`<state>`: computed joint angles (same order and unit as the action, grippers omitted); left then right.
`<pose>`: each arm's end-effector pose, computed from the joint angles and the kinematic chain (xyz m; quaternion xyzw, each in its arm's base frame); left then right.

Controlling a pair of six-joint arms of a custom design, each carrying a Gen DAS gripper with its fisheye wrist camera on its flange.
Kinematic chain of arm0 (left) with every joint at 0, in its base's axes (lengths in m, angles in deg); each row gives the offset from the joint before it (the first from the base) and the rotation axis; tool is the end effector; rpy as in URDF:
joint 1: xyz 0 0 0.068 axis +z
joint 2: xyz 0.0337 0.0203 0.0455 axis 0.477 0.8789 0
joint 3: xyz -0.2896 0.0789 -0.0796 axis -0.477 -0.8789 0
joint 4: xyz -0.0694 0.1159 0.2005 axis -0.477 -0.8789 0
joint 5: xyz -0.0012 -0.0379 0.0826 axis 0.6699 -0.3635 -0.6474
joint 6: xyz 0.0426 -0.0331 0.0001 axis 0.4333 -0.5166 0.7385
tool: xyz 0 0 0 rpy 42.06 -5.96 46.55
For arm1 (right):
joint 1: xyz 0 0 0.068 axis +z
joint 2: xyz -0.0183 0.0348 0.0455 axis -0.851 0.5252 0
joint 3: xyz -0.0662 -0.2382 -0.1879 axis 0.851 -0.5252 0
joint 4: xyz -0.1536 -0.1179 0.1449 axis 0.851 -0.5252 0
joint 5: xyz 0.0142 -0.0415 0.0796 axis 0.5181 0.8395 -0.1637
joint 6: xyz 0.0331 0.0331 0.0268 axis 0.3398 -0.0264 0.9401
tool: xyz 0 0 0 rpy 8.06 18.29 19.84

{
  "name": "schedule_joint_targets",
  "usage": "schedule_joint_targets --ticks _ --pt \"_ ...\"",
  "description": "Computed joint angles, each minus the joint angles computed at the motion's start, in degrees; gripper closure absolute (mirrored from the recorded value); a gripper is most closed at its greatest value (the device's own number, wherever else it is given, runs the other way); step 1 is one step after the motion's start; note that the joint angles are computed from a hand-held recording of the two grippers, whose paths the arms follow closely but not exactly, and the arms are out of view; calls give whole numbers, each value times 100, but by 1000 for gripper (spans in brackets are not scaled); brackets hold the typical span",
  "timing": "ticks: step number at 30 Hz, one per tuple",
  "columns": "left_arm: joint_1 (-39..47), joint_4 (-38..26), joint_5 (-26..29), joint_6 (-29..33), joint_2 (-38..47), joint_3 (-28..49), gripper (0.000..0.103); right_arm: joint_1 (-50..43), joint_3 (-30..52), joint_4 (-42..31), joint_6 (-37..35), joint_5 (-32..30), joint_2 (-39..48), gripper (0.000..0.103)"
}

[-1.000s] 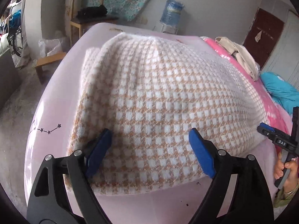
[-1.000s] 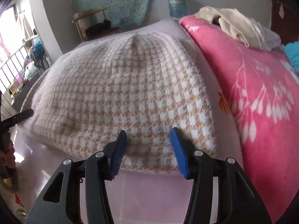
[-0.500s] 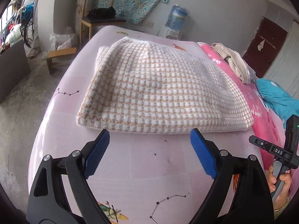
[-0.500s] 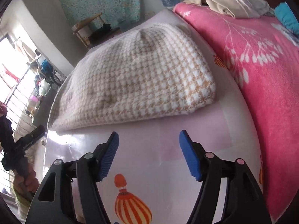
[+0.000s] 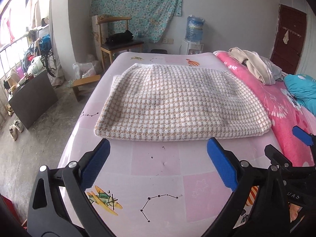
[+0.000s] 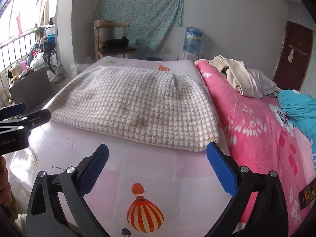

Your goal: Fold large clothes

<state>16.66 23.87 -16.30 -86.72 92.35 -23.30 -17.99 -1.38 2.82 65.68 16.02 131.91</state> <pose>0.2594 -0.0530 0.3532 0.0546 0.9122 -0.0406 0.4040 0.2682 0.2018 0.3689 -0.0028 0.9046 -0.0431 0.4241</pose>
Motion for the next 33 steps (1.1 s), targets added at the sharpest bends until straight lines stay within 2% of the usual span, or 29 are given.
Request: schedule_joint_targets --ticks 5,9,19,33 --pt "-280 -97 -470 74 85 41 8 81 187 -166 170 268 165 6" --pt "-466 -262 -783 112 264 97 8 0 185 -251 360 95 234 6" --pt "-471 -416 -760 -7 452 60 8 -170 59 -290 488 -255 372 6" --pt "-467 -530 -576 -147 540 116 8 -218 133 -393 509 -304 424 6"
